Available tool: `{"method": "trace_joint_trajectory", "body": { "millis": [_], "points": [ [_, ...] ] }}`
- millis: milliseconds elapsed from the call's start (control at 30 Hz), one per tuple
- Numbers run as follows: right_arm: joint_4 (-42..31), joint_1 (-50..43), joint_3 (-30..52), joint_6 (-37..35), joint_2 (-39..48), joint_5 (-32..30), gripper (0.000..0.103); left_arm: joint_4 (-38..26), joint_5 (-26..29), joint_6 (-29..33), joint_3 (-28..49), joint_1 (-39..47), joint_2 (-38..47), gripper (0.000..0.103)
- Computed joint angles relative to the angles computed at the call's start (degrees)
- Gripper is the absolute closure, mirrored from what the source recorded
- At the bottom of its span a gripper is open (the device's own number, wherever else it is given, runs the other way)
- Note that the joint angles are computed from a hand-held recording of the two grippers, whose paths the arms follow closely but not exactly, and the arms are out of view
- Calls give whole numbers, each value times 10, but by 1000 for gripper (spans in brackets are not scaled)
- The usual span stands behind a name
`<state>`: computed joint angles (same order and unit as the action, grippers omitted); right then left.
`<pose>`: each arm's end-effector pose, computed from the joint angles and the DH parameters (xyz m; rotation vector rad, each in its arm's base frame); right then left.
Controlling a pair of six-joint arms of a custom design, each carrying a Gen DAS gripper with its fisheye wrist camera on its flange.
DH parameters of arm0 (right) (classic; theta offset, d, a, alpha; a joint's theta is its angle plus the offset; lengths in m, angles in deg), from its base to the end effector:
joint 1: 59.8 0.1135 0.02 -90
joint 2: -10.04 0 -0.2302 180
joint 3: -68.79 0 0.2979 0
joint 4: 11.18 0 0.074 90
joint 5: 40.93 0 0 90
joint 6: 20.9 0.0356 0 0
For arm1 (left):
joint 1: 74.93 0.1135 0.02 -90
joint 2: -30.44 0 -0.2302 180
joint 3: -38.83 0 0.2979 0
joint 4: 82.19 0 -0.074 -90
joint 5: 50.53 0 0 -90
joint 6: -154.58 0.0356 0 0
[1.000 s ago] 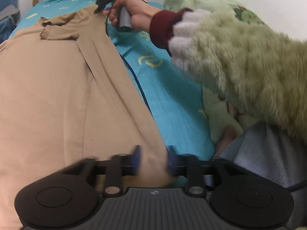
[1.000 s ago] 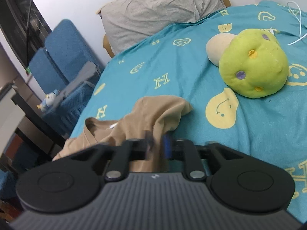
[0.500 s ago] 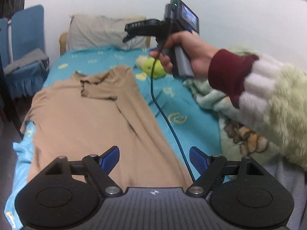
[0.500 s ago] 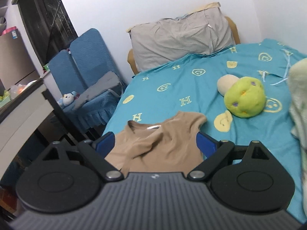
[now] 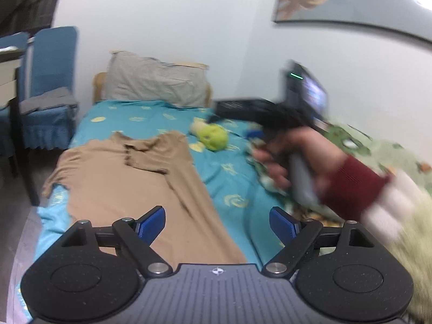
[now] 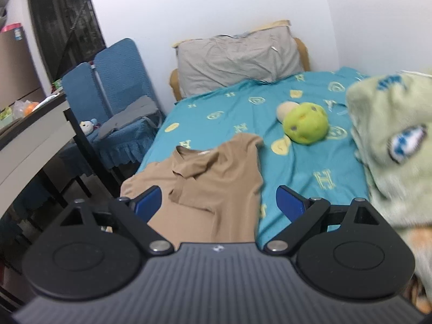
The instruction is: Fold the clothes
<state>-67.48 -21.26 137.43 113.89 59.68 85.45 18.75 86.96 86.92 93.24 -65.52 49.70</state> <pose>0.1964 0.1294 0.3237 0.4466 2.0366 0.1725 0.1196 -0.0068 0.2929 0.6229 2.0292 -0.6400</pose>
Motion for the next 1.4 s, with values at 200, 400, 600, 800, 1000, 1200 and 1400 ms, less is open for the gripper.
{"method": "trace_joint_trajectory", "body": {
  "millis": [200, 400, 600, 800, 1000, 1200, 1400],
  "points": [
    [-29, 75, -24, 108, -45, 103, 10, 262, -123, -199, 64, -95, 303, 17],
    [0, 30, -61, 111, -56, 94, 10, 517, -247, -367, 214, -175, 669, 26],
    [69, -58, -108, 106, -57, -5, 10, 601, -330, -452, 427, -223, 957, 29],
    [138, -136, -124, 91, -10, -97, 10, 598, -421, -399, 577, -261, 1114, 46],
    [156, -157, -126, 109, 3, -117, 10, 571, -388, -347, 605, -266, 1122, 99],
    [140, -147, -124, 118, -5, -95, 10, 550, -421, -371, 542, -256, 1047, 99],
    [139, -127, -117, 98, 10, -77, 10, 527, -422, -307, 541, -251, 1056, 84]
  ]
}}
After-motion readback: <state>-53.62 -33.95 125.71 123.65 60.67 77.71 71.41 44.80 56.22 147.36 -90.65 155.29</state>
